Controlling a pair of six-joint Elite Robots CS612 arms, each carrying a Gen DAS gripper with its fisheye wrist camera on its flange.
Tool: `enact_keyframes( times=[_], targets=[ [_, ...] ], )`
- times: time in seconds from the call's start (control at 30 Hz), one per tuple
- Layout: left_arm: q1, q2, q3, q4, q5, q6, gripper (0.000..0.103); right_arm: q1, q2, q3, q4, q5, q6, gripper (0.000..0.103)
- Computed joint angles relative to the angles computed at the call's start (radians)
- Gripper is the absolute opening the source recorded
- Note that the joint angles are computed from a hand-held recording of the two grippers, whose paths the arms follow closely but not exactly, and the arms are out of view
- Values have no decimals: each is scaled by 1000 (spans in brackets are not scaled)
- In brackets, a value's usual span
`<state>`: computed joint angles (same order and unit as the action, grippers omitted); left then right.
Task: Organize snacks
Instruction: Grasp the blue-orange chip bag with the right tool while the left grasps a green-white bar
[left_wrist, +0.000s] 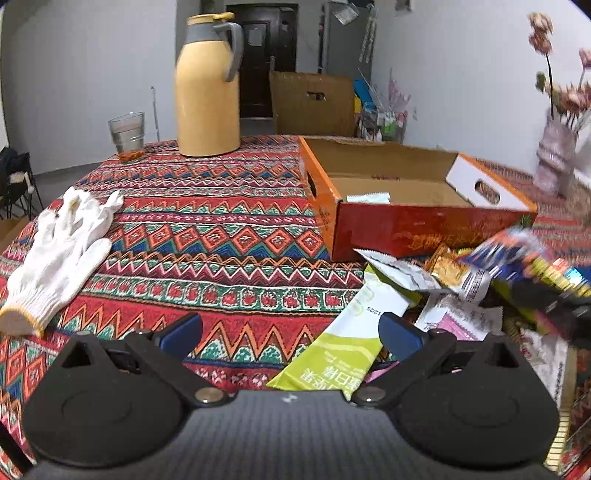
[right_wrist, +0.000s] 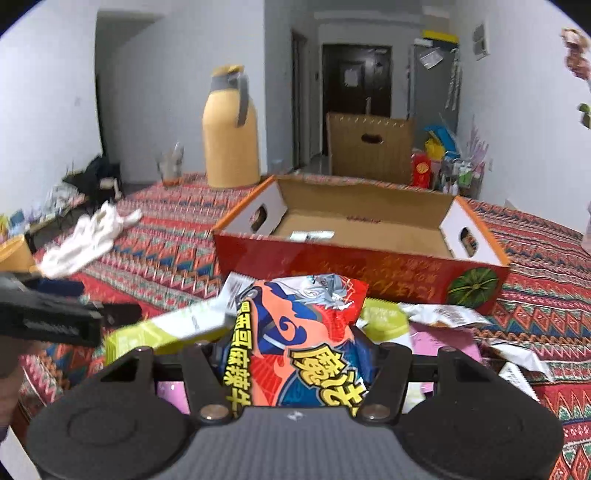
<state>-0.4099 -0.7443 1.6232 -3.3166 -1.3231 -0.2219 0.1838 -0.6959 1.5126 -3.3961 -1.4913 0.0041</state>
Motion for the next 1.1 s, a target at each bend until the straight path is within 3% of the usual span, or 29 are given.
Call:
enact_keyframes(
  times=[0.17, 0.53, 0.8, 0.9, 1.1],
  targets=[
    [-4, 21, -45, 59, -15, 66, 103, -18, -10, 40, -99, -47, 66, 58],
    [-10, 59, -112, 164, -30, 84, 102, -63, -26, 116, -207, -178, 198, 59],
    [-2, 61, -122, 192, -86, 63, 81, -85, -26, 146, -236, -179, 240, 59],
    [-6, 55, -109, 171, -95, 75, 62, -86, -22, 144, -233, -171, 244, 59],
    [-14, 43, -84, 151, -92, 68, 42, -86, -23, 153, -243, -153, 244, 59]
  ],
)
